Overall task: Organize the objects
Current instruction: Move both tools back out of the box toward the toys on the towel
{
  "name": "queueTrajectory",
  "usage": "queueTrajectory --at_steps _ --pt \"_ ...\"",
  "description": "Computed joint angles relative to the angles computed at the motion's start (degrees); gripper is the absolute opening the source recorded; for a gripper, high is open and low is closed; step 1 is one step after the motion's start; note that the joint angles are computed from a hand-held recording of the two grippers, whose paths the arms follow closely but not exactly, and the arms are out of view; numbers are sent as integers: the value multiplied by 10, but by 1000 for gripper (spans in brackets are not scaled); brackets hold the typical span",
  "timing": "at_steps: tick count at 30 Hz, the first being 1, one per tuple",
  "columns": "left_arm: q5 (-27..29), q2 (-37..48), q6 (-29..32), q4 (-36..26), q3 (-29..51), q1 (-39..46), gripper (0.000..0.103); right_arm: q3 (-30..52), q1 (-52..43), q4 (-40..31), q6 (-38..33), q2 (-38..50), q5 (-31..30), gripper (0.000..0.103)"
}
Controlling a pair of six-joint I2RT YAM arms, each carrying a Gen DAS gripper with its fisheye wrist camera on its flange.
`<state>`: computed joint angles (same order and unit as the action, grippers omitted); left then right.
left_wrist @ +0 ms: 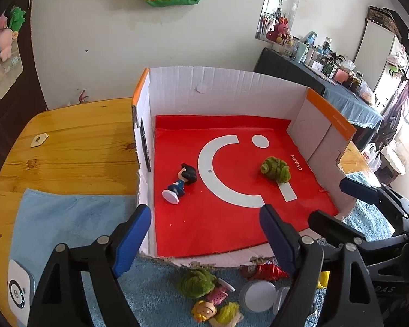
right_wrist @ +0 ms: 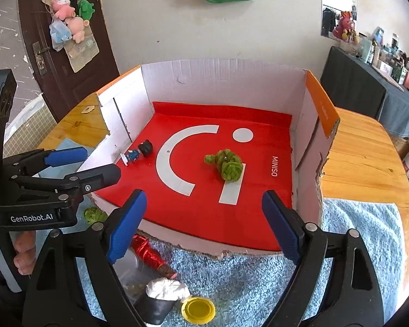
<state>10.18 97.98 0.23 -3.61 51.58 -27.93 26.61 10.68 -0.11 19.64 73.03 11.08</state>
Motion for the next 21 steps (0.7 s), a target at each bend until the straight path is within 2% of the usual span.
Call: queueTrajectory --at_steps 7,21 --pt "-4 -23 5 6 -27 1 88 -17 13 -6 9 -30 8 93" --pt "-3 -45 10 13 -64 8 88 -57 30 -11 33 -82 13 93"
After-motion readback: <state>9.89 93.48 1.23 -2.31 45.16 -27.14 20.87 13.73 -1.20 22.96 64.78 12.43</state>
